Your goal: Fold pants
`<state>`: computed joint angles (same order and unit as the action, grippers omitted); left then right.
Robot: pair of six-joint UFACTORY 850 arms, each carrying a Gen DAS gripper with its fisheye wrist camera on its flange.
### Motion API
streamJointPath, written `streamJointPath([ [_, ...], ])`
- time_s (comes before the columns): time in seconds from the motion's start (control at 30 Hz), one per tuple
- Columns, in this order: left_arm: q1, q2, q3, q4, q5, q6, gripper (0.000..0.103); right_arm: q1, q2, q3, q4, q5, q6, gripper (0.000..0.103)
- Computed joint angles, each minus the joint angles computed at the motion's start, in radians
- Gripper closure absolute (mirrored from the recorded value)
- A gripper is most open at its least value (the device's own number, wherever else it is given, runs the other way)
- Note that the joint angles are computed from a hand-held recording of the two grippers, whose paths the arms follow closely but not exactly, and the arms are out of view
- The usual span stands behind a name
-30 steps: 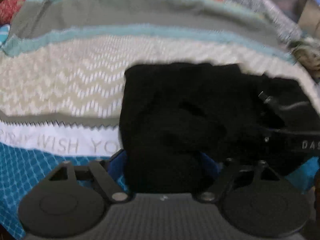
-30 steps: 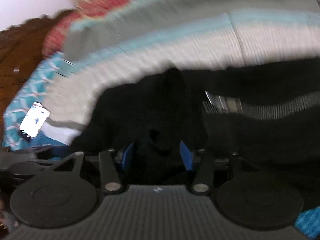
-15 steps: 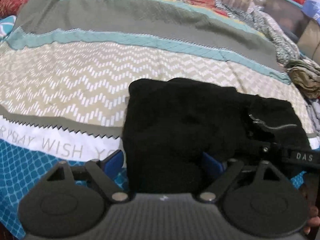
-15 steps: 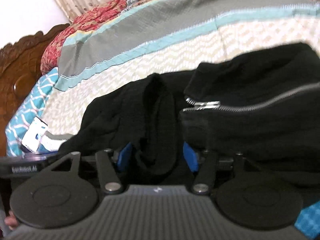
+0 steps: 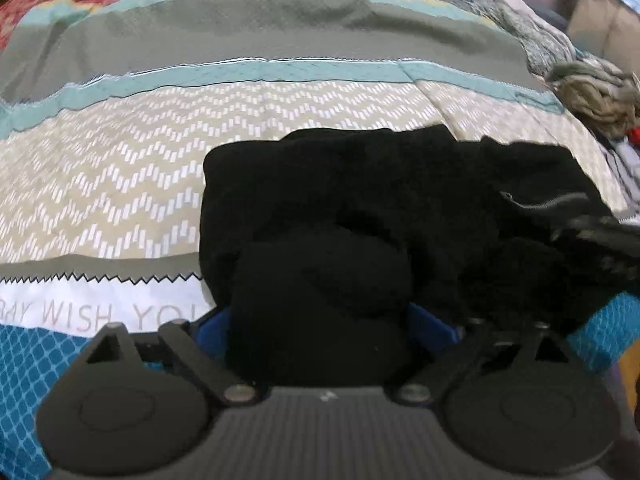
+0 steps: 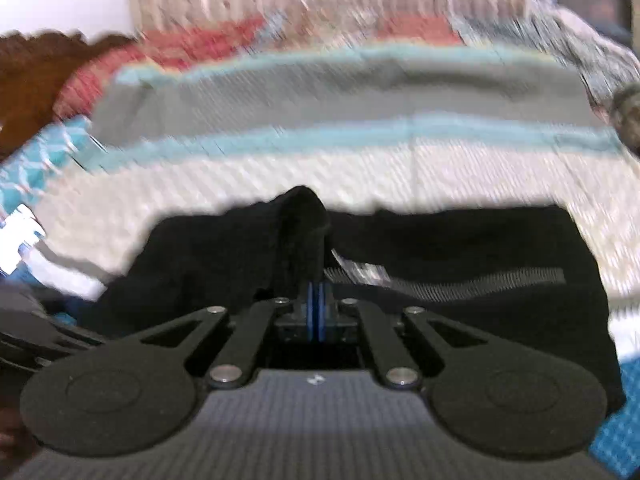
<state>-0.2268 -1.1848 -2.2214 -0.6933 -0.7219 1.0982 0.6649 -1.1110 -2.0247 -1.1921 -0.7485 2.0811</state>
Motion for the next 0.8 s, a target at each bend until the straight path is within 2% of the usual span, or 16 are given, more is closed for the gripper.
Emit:
streamJointPath([
  [0.07, 0.012, -0.009, -0.028, -0.028, -0.046, 0.011, 0.009, -0.008, 0.012, 0.033, 0.02, 0.04, 0.03, 0.096],
  [0.13, 0.039, -0.024, -0.075, -0.09, -0.113, 0.022, 0.009, -0.004, 0.01, 0.015, 0.008, 0.01, 0.03, 0.088],
  [0.17, 0.048, -0.022, -0.081, -0.128, -0.116, 0.028, 0.009, 0.0, 0.016, 0.016, -0.022, -0.014, 0.051, 0.077],
  [0.2, 0.057, -0.019, -0.082, -0.162, -0.107, 0.032, 0.009, 0.008, 0.025, 0.03, -0.075, -0.029, 0.096, 0.073],
  [0.27, 0.064, -0.033, -0.125, -0.196, -0.098, 0.003, 0.012, 0.012, 0.039, 0.051, -0.183, -0.035, 0.182, 0.073],
  [0.37, 0.049, -0.111, -0.269, -0.121, -0.11, -0.114, 0.028, 0.008, 0.038, 0.055, -0.287, 0.02, 0.261, 0.073],
  [0.4, 0.04, -0.121, -0.287, -0.091, -0.117, -0.136, 0.035, 0.003, 0.027, 0.042, -0.288, 0.055, 0.258, 0.074],
  [0.47, 0.018, -0.166, -0.352, -0.008, -0.132, -0.182, 0.039, -0.013, -0.009, -0.004, -0.196, 0.121, 0.185, 0.074],
  [0.53, -0.019, -0.186, -0.353, 0.158, -0.074, -0.245, 0.036, -0.037, -0.039, -0.014, -0.066, 0.194, 0.121, 0.075],
  [0.57, -0.034, -0.176, -0.306, 0.227, -0.019, -0.253, 0.034, -0.048, -0.038, 0.006, -0.054, 0.238, 0.152, 0.075],
  [0.6, -0.045, -0.154, -0.252, 0.254, 0.052, -0.251, 0.027, -0.054, -0.016, 0.042, -0.084, 0.262, 0.225, 0.075],
  [0.63, -0.04, -0.119, -0.188, 0.239, 0.094, -0.219, 0.027, -0.062, 0.023, 0.1, -0.156, 0.305, 0.329, 0.075],
  [0.67, -0.037, -0.102, -0.165, 0.235, 0.095, -0.212, 0.028, -0.062, 0.057, 0.146, -0.232, 0.305, 0.412, 0.073],
  [0.7, -0.034, -0.105, -0.184, 0.235, 0.068, -0.222, 0.03, -0.053, 0.089, 0.192, -0.331, 0.264, 0.502, 0.072],
  [0.73, -0.028, -0.108, -0.201, 0.217, 0.04, -0.216, 0.031, -0.04, 0.132, 0.255, -0.423, 0.188, 0.58, 0.069],
  [0.8, -0.019, -0.106, -0.221, 0.176, 0.004, -0.214, 0.03, -0.018, 0.212, 0.389, -0.486, 0.03, 0.695, 0.047],
])
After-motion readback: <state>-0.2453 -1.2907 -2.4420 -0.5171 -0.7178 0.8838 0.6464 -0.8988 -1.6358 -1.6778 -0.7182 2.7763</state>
